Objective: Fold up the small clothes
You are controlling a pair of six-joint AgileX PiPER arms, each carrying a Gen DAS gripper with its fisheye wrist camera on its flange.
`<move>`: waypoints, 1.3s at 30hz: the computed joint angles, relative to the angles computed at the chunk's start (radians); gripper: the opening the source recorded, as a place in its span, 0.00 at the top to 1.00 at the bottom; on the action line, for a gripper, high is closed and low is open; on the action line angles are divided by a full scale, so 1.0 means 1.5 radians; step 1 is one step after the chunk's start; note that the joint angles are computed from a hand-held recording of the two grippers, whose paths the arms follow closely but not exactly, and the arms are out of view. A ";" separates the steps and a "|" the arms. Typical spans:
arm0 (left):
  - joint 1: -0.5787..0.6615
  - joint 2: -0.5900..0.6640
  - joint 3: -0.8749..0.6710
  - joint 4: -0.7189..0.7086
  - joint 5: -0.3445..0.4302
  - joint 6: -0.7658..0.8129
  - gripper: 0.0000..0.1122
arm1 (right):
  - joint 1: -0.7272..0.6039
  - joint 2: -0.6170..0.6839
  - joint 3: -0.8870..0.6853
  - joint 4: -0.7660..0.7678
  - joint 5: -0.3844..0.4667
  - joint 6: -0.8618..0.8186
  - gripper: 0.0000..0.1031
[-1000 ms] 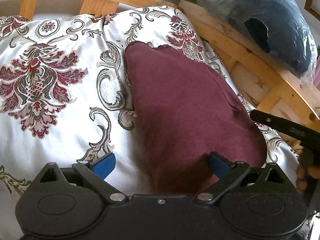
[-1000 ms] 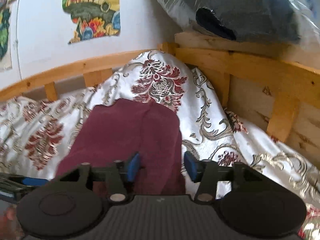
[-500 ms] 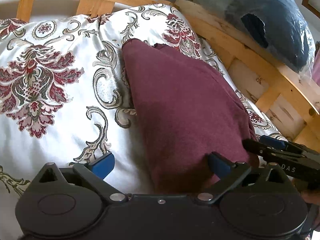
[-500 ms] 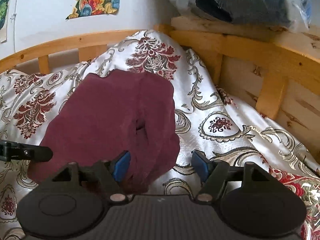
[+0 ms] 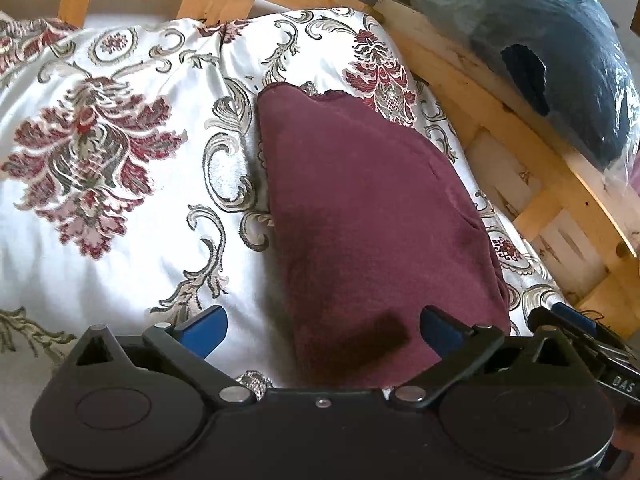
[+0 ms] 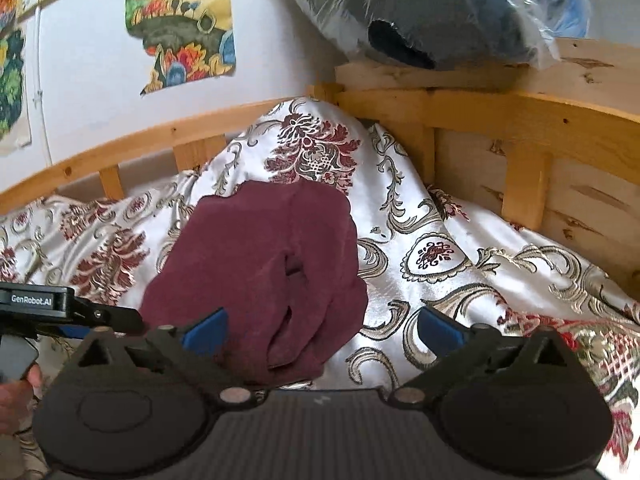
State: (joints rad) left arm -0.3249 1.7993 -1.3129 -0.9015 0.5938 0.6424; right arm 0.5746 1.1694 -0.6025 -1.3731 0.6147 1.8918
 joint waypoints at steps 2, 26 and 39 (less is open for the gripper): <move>-0.004 -0.014 0.003 0.025 -0.004 -0.020 0.09 | 0.006 -0.006 0.003 0.000 0.003 0.008 0.00; 0.022 -0.003 0.010 -0.097 0.022 0.085 0.09 | -0.131 -0.022 0.006 0.026 -0.123 -0.034 0.00; 0.032 0.017 0.002 -0.122 0.017 0.098 0.09 | -0.265 0.006 -0.039 0.280 -0.261 -0.330 0.00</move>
State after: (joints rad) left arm -0.2771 1.8250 -1.3096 -1.0845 0.6186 0.7892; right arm 0.1777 1.1789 -0.6603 -0.9528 0.2233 1.3966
